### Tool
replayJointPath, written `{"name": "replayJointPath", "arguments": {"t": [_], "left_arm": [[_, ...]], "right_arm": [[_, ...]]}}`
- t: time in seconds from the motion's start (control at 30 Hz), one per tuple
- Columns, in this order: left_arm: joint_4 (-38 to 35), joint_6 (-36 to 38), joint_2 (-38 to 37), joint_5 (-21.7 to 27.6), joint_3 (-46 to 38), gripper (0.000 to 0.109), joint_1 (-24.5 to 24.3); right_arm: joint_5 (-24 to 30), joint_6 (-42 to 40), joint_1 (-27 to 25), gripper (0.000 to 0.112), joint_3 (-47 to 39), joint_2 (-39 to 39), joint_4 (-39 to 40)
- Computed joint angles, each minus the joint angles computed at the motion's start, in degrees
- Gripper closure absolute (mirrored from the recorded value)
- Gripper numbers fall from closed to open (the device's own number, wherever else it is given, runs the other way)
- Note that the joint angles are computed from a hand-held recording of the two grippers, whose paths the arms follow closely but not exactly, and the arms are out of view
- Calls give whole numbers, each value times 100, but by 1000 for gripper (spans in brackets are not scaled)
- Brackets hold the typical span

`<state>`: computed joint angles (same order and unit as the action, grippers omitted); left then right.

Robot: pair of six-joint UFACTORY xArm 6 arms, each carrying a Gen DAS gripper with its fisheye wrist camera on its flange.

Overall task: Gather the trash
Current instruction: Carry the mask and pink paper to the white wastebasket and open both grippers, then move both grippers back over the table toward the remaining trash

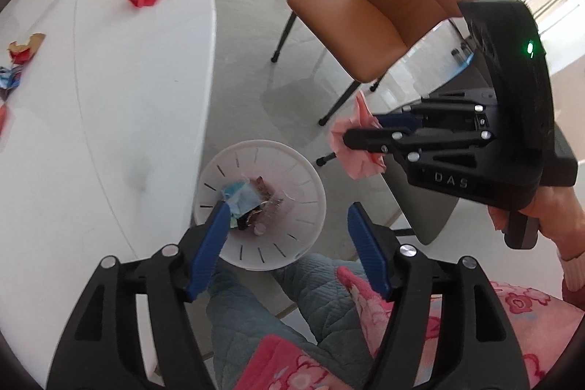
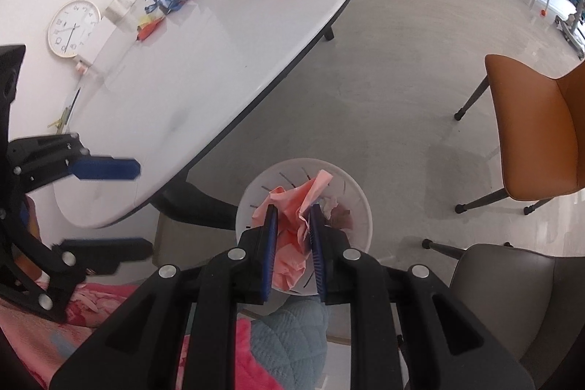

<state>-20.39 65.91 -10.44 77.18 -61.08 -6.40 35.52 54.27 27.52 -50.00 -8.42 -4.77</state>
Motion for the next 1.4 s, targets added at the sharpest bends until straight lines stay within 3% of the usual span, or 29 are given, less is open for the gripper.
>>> {"name": "replayJointPath", "arguments": {"t": [0.17,0.2,0.23,0.3,0.43,0.63,1.0,1.4], "left_arm": [[-61,-187,63,-209,-208,31,199],[-68,-229,99,-244,-275,30,248],[-65,-294,138,-303,-353,29,303],[-23,-386,172,-391,-448,24,403],[9,-664,329,-653,-699,19,608],[-22,-1034,689,-1058,-1126,14,819],[-188,-1292,1428,-1252,-2125,13,1198],[-55,-1994,3254,-1048,-4281,13,1548]], "right_arm": [[-113,-356,80,92,-140,220,316],[-151,-454,85,80,-158,256,411],[-152,-451,103,59,-217,308,400],[-39,-277,136,36,-398,402,138],[394,-50,125,11,-922,632,-373],[959,3,-18,12,-1951,1156,-954],[1232,-100,-84,12,-3462,2132,-1188],[1747,-321,-143,12,-5640,3630,-1114]]}}
